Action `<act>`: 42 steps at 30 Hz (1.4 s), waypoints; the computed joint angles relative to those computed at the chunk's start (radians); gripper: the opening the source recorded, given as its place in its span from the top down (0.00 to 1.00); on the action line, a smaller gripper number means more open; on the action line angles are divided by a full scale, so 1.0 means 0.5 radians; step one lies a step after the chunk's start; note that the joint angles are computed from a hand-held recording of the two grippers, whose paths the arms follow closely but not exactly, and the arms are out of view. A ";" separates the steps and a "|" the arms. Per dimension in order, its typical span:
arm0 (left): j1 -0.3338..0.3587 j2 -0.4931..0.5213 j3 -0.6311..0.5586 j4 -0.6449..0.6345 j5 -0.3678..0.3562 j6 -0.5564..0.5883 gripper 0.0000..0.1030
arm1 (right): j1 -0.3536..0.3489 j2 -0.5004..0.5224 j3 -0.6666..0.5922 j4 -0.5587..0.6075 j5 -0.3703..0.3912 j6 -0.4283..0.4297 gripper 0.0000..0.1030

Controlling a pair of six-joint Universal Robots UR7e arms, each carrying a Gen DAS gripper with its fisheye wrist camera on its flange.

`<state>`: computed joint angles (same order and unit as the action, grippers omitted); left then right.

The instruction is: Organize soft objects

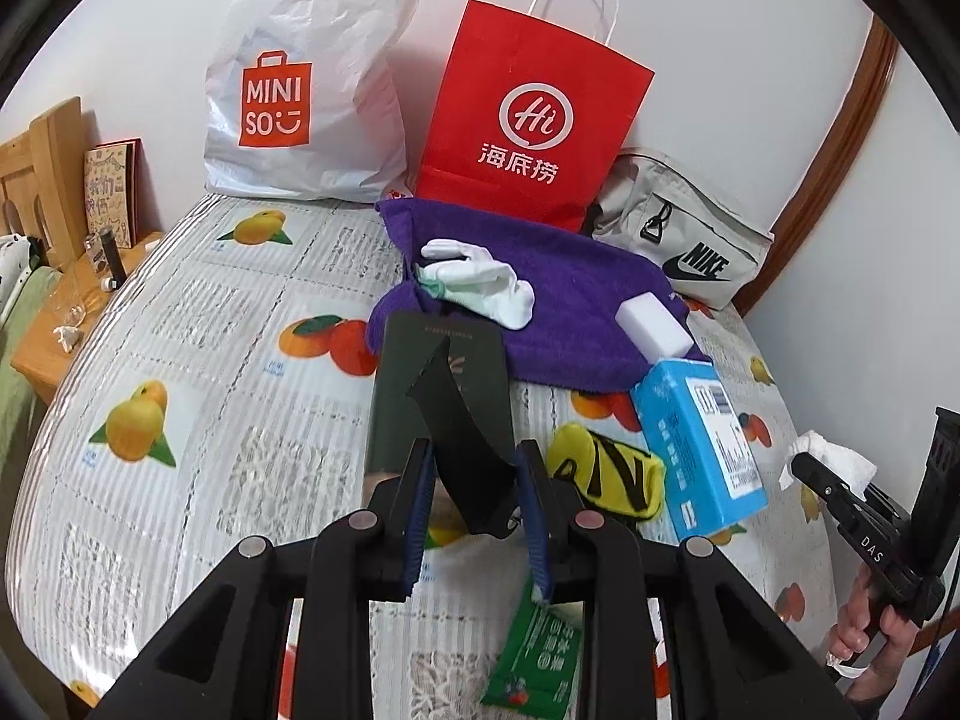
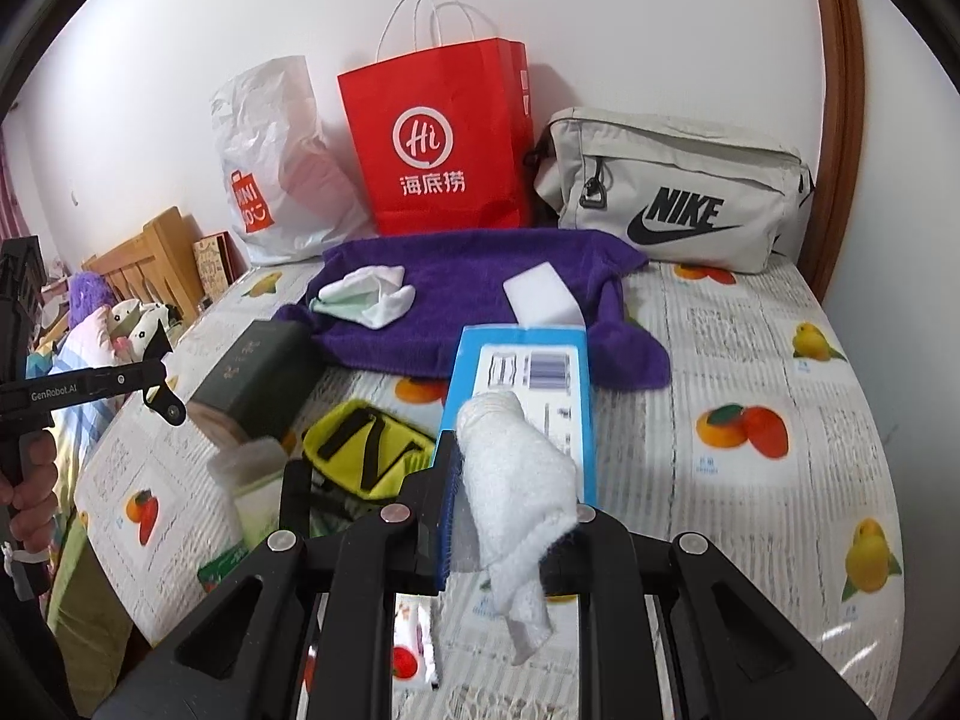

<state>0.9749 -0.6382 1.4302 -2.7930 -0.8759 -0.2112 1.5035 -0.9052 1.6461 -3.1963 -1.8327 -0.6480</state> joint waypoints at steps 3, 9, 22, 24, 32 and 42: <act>0.010 0.033 -0.079 0.029 -0.008 0.021 0.75 | 0.008 0.029 -0.076 0.053 0.005 0.008 0.83; 0.029 0.106 -0.250 0.123 -0.017 0.048 0.75 | 0.029 0.097 -0.242 0.161 -0.007 0.005 0.83; 0.073 0.291 -0.651 0.336 -0.087 0.117 0.75 | 0.078 0.283 -0.630 0.404 -0.041 -0.011 0.83; 0.083 0.321 -0.713 0.374 -0.096 0.116 0.75 | 0.082 0.323 -0.704 0.449 -0.055 -0.012 0.83; 0.136 0.468 -1.005 0.543 -0.147 0.134 0.74 | 0.082 0.473 -0.966 0.607 -0.063 -0.001 0.83; 0.203 0.677 -1.416 0.743 -0.188 0.153 0.74 | 0.082 0.697 -1.351 0.859 -0.093 -0.012 0.83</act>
<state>1.0764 -0.2999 0.7223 -2.4213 -0.9699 -0.1346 1.5445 -0.5566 0.9705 -2.7669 -1.8793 -0.6542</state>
